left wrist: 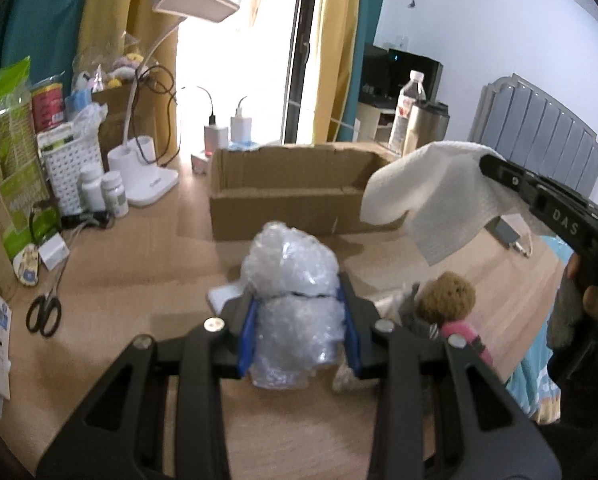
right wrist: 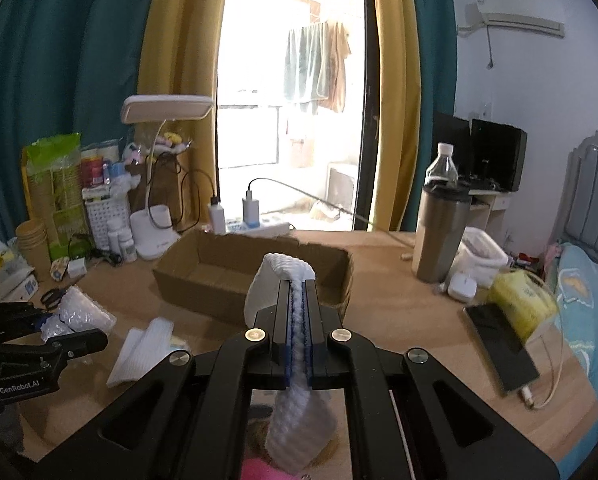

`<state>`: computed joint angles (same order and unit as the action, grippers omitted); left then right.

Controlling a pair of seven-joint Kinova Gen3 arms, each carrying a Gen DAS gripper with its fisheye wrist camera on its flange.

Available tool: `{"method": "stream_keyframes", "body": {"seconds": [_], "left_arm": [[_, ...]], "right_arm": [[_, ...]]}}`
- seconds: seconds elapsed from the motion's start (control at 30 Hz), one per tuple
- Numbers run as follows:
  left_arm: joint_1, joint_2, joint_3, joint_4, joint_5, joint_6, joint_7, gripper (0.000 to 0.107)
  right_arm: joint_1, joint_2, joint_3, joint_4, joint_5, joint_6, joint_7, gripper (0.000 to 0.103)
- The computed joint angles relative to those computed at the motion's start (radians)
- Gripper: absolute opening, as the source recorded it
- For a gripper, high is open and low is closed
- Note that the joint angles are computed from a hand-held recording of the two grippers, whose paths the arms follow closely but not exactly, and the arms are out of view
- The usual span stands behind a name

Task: Organize soft objects
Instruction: 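Carry the bubble wrap and white towel toward the cardboard box with both tools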

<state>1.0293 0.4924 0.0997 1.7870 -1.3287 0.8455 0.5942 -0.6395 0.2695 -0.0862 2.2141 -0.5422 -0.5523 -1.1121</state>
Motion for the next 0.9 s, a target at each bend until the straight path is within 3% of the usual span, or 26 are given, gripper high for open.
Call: {"method": "stream_keyframes", "body": {"seconds": [0.9], "left_arm": [[-0.123,0.023,-0.064,-0.105,-0.063,-0.114,-0.124,0.036]], "right_arm": [[0.071,0.103,0.05,-0.232,0.15,0.123,-0.058,0.005]]}}
